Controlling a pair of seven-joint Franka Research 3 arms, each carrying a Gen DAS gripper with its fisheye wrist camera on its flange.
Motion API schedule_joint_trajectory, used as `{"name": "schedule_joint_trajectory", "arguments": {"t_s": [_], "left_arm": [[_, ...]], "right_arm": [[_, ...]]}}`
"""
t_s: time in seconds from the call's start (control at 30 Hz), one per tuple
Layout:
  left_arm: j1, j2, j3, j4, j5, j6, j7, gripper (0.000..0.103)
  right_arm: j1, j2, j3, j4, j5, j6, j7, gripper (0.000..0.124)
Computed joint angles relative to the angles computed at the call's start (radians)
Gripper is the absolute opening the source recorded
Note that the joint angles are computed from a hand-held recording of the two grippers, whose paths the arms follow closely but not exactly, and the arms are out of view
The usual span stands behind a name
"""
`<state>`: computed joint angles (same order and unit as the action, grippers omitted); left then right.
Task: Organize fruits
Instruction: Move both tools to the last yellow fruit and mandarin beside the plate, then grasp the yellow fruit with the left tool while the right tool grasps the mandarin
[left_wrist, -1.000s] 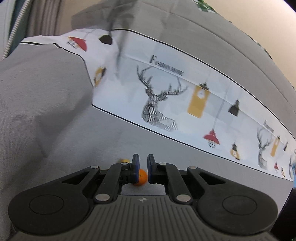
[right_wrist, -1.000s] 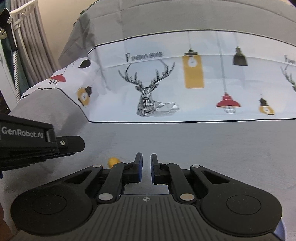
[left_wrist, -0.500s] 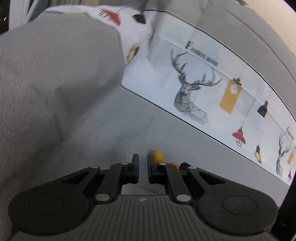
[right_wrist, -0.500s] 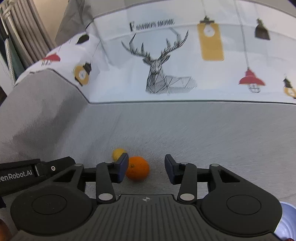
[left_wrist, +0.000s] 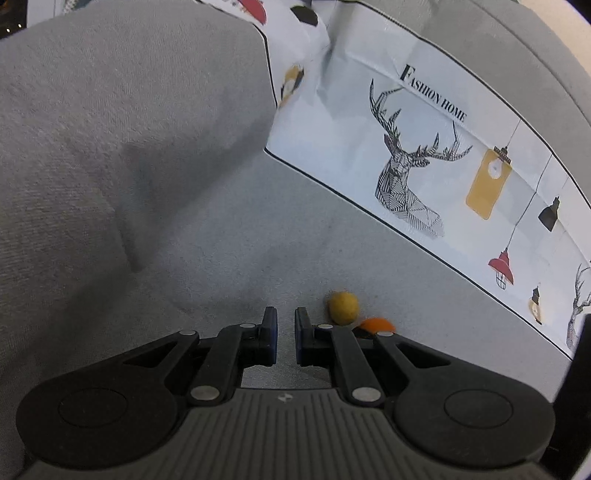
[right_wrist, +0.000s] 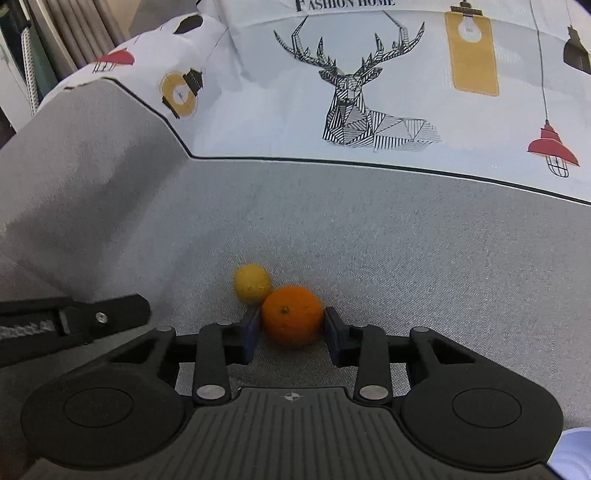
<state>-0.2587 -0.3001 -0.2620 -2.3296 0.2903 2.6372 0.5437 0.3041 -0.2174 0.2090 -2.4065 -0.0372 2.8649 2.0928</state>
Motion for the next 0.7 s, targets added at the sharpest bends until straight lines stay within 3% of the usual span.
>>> {"name": "schedule_joint_trajectory", "arguments": {"t_s": [0.13, 0.23, 0.3, 0.43, 0.5, 0.7], "left_arm": [[-0.031, 0.034, 0.026, 0.009, -0.070, 0.033, 0.069, 0.012], [-0.047, 0.062, 0.034, 0.018, -0.114, 0.066, 0.127, 0.020], [-0.046, 0.085, 0.028, 0.031, -0.117, 0.078, 0.145, 0.029], [-0.021, 0.148, 0.003, 0.084, -0.047, 0.075, 0.121, 0.032], [-0.017, 0.183, 0.000, 0.113, -0.020, 0.072, 0.116, 0.039], [-0.022, 0.251, -0.003, 0.177, 0.056, 0.022, 0.102, 0.041]], "right_arm": [[-0.075, -0.033, 0.069, 0.027, -0.168, -0.113, 0.151, 0.037], [-0.079, -0.058, 0.062, 0.028, -0.219, -0.166, 0.202, 0.037], [-0.058, -0.064, 0.030, 0.025, -0.178, -0.189, 0.190, 0.037], [-0.043, -0.067, -0.002, 0.018, -0.106, -0.217, 0.189, 0.037], [-0.043, -0.065, -0.005, 0.018, -0.097, -0.220, 0.187, 0.037], [-0.036, -0.055, -0.011, 0.026, -0.075, -0.231, 0.168, 0.037]]}}
